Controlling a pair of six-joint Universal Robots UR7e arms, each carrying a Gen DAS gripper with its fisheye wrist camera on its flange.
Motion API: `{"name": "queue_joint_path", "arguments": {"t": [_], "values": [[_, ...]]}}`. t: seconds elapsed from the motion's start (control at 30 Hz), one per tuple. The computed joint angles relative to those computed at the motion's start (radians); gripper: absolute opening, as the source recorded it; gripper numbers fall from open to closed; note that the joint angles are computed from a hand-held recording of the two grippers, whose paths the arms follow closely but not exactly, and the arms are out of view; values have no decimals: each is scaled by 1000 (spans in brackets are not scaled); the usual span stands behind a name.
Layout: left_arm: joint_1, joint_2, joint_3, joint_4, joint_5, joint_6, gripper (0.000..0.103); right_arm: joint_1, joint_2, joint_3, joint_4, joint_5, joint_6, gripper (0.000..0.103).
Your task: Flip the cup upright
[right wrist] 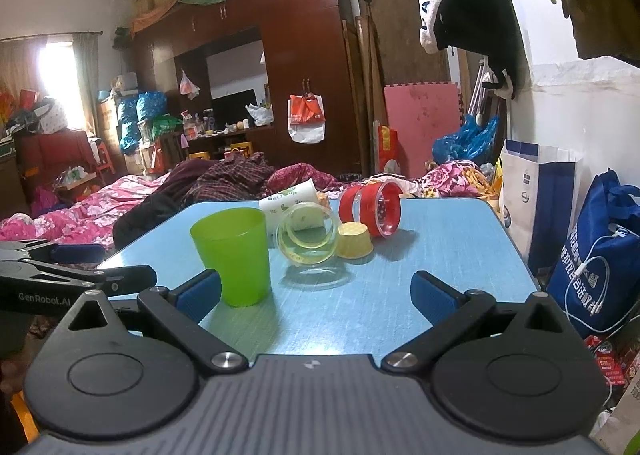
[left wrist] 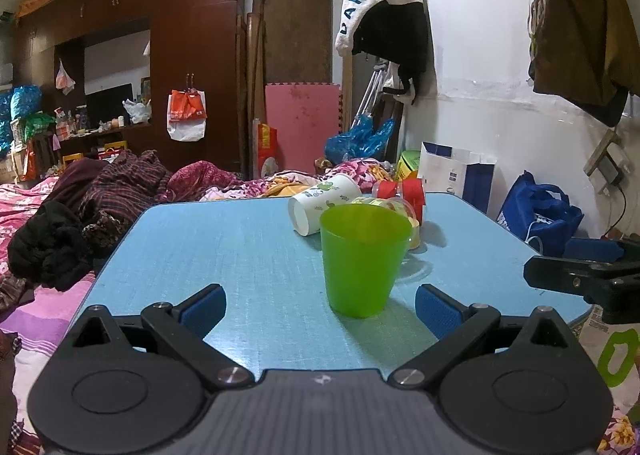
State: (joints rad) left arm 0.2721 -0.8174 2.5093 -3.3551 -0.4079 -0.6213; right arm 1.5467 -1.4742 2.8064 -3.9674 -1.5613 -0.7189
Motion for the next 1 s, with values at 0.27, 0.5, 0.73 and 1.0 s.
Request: {"name": "queue_joint_path", "arguments": {"t": [0.27, 0.5, 0.73, 1.0], "values": [[0, 4, -1, -6, -4, 4, 102, 2, -10, -3, 21, -4, -6, 102], [0, 0, 3, -7, -3, 1, 102, 0, -13, -1, 19, -2, -5, 102], [3, 4, -1, -14, -10, 16, 102, -1, -16, -4, 24, -3, -5, 102], [5, 15, -1, -44, -10, 36, 102, -8, -17, -5, 27, -3, -8, 102]]}}
